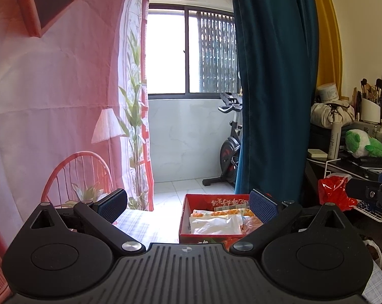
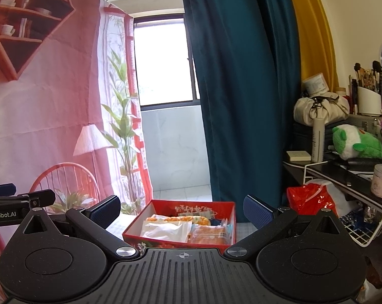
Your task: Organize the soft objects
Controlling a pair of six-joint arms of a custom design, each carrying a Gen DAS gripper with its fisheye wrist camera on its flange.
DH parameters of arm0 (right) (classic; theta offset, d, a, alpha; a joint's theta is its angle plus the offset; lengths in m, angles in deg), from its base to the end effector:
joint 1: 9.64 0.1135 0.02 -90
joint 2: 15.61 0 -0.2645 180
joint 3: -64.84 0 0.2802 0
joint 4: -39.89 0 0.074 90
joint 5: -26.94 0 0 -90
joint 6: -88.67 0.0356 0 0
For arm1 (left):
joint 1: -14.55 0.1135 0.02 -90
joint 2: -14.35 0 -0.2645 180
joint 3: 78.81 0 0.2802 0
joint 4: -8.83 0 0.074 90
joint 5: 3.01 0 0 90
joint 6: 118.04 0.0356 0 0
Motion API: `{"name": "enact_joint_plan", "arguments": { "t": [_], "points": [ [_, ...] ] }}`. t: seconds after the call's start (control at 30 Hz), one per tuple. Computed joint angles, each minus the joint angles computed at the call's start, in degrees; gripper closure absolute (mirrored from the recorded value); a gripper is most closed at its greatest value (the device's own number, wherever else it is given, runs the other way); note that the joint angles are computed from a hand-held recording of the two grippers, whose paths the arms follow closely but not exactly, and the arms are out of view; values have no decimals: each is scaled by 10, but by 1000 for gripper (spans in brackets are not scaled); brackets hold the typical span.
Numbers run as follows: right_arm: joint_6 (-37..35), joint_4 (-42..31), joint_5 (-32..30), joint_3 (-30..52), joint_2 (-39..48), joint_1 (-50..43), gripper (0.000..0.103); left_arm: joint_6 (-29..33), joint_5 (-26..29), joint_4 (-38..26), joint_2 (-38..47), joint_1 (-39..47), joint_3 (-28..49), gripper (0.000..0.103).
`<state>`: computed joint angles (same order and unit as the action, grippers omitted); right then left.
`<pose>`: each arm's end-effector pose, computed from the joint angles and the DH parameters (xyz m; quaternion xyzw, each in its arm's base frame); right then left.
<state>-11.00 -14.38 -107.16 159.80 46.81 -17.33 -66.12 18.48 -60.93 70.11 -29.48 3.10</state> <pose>0.2275 -0.0057 0.4618 -0.2239 0.7634 0.2287 0.5610 0.1566 -0.1053 0.3956 -0.1820 0.7702 0.1763 0.5853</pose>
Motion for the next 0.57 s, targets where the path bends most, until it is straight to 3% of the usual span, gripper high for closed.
{"name": "enact_joint_plan", "arguments": {
  "t": [0.57],
  "points": [
    [-2,-2,0,1,4,0,0,9,13,11,-8,5,-9,0]
  ]
}}
